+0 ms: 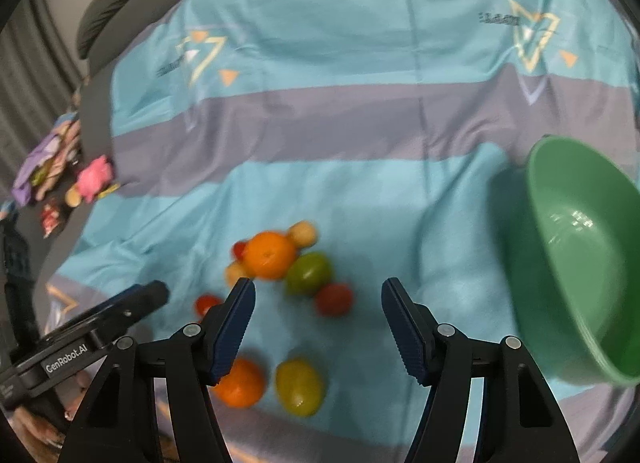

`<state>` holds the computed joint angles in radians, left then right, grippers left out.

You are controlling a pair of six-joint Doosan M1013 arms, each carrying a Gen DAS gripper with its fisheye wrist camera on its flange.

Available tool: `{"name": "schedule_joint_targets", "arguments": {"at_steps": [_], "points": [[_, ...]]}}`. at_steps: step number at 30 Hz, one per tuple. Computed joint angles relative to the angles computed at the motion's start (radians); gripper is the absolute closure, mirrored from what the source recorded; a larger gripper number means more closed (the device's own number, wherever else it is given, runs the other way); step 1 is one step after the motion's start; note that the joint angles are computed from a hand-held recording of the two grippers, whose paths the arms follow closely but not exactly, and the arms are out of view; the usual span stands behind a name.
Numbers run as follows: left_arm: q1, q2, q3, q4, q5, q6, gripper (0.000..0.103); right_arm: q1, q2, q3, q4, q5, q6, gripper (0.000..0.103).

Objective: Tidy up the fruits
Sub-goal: 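Move both tools toward the fruit cluster on the sheet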

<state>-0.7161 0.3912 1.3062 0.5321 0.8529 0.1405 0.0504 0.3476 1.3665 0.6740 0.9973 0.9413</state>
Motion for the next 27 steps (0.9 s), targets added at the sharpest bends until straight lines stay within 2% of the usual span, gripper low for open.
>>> {"name": "schedule_joint_targets", "arguments": {"at_steps": [3, 5, 9, 16, 20, 23, 27], "points": [[-0.010, -0.009, 0.006, 0.023, 0.033, -0.005, 0.040, 0.001, 0.001, 0.000, -0.012, 0.048, 0.006, 0.041], [-0.007, -0.011, 0.006, 0.004, 0.041, 0.006, 0.045, 0.004, -0.004, 0.010, -0.027, 0.046, 0.004, 0.043], [0.005, -0.011, 0.004, -0.030, 0.020, 0.041, 0.048, 0.005, 0.001, 0.012, -0.053, 0.081, 0.010, 0.046], [0.023, 0.008, -0.031, -0.066, -0.016, 0.085, 0.048, 0.004, 0.007, 0.023, -0.081, 0.096, 0.037, 0.047], [0.036, 0.017, -0.042, -0.084, -0.044, 0.076, 0.048, 0.015, 0.018, 0.005, -0.129, 0.051, 0.061, 0.047], [0.036, 0.027, -0.060, -0.096, -0.006, 0.118, 0.048, 0.026, 0.024, -0.011, -0.183, 0.009, 0.085, 0.047], [0.028, 0.012, -0.051, -0.092, 0.016, 0.144, 0.048, 0.023, 0.033, -0.038, -0.170, -0.001, 0.081, 0.047]]}}
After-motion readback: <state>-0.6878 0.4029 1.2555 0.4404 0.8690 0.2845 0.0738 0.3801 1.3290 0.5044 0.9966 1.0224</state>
